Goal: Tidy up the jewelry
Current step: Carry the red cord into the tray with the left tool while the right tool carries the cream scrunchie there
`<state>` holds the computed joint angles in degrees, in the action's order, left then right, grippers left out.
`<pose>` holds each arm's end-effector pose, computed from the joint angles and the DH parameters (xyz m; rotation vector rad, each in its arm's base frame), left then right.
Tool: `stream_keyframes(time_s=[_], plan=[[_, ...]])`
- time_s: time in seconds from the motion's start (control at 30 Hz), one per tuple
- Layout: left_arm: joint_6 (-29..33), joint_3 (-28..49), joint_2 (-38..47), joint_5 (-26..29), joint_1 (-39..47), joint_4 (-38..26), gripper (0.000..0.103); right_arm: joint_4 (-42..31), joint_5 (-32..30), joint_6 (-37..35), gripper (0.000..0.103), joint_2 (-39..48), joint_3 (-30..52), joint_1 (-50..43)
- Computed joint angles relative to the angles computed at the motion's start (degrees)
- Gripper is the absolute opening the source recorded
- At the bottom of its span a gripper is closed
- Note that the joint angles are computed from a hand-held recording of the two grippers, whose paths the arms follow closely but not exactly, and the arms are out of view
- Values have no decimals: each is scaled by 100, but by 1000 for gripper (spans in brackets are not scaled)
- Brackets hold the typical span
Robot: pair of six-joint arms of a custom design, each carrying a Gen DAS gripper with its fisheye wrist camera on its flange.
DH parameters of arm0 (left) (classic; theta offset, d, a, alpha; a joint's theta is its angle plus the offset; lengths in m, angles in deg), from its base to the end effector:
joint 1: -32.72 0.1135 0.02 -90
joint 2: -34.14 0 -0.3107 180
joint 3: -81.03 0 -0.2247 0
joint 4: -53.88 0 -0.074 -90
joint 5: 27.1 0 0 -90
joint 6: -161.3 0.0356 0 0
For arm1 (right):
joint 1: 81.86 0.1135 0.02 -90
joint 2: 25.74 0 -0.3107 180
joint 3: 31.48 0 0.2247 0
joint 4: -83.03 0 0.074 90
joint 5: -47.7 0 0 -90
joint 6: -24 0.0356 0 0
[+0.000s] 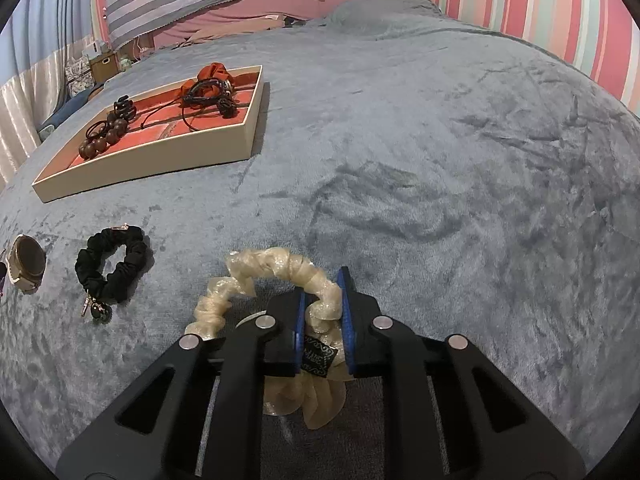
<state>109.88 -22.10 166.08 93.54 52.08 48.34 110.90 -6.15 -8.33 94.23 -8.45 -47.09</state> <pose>0.3906 0.1180 0.0692 0.5780 2.3675 -0.2738 0.1637 0.0881 0.0636 0.6269 2.3560 -0.2250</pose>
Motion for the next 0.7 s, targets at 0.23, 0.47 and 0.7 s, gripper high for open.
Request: stream_keyframes(time_s=[0.23, 0.47, 0.7], plan=[[-8, 23, -16, 105, 37, -34, 7, 209, 45, -10, 11, -32, -119, 37], [-52, 28, -210, 305, 98, -140, 6, -326, 348, 68, 10, -590, -49, 265], [-251, 113, -605, 582, 23, -279, 6, -1296, 451, -287, 10, -1634, 319, 173]])
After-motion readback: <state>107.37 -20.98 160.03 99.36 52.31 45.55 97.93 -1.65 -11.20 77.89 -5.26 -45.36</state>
